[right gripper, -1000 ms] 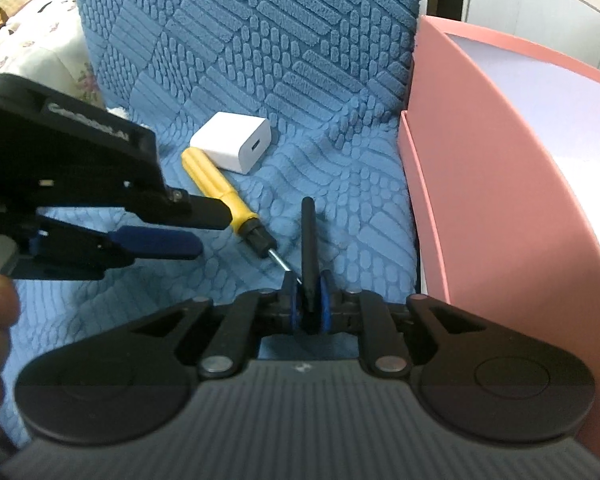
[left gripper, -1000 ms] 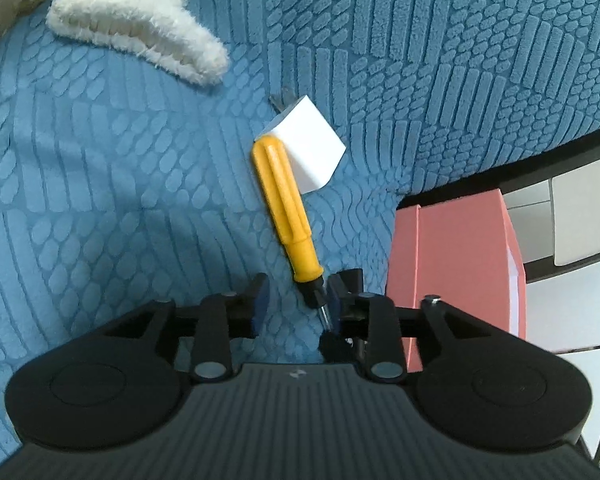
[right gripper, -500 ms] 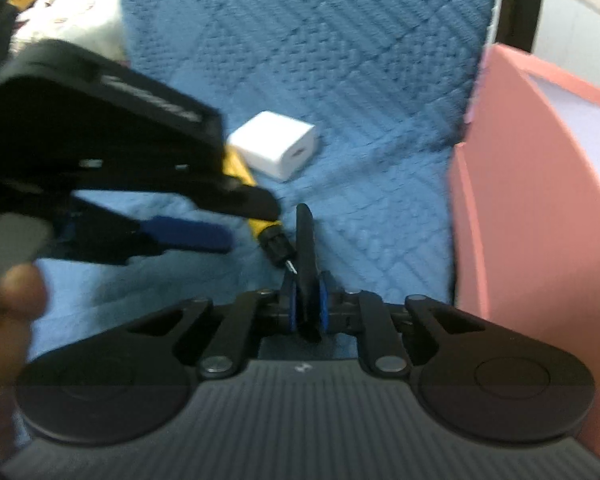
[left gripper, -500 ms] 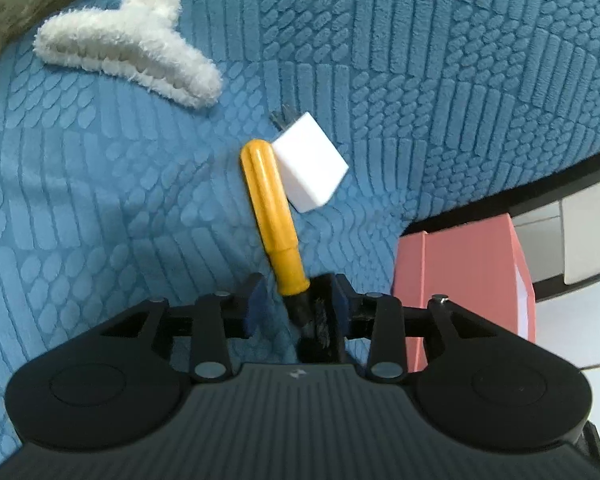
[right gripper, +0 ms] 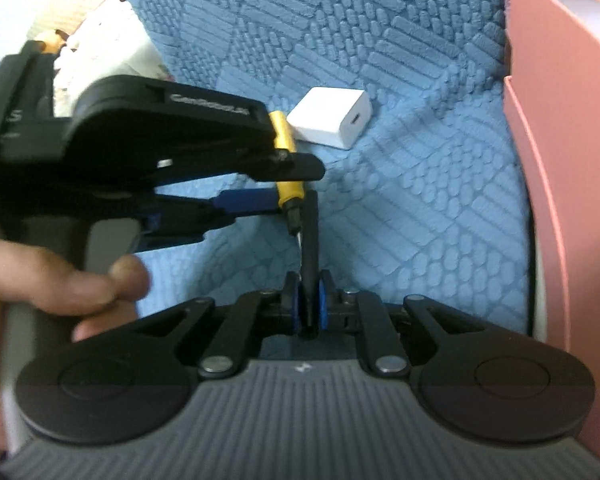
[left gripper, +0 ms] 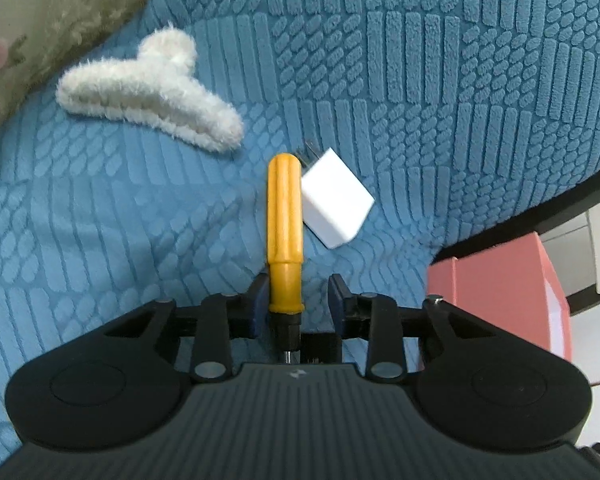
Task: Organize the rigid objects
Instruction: 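Grasp the yellow screwdriver handle with the left tool while the right tool holds the USB stick, then lift the screwdriver with the left tool while the right tool carries the USB stick toward the pink box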
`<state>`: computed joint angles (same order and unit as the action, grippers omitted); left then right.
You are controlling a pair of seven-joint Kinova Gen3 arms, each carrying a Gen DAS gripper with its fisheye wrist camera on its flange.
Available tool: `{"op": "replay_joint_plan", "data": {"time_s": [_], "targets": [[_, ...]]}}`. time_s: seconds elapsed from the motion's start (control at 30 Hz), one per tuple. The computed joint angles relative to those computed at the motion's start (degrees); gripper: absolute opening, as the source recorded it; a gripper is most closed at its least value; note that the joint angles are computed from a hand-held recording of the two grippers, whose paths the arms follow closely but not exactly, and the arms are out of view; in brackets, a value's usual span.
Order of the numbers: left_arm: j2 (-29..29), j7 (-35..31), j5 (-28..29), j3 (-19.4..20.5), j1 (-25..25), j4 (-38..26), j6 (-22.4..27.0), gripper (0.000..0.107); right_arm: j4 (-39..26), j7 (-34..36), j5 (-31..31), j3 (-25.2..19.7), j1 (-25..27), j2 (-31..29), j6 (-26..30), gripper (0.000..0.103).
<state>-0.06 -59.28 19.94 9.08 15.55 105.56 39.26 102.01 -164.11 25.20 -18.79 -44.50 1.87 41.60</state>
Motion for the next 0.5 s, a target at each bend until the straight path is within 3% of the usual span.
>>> {"op": "replay_joint_plan", "data": {"time_s": [0.27,0.5], "targets": [[1.05,4.33,-8.13,1.24,1.93,-0.62,-1.82,0.026,-1.97,-2.28,3.36,-0.06,-2.59,1.61,4.62,0.012],[0.81,4.62,-9.02,1.26,2.48,-0.10,-2.37,0.023,-3.21,-4.88,6.43,-0.47,-4.35,1.02,11.02,0.012]]}}
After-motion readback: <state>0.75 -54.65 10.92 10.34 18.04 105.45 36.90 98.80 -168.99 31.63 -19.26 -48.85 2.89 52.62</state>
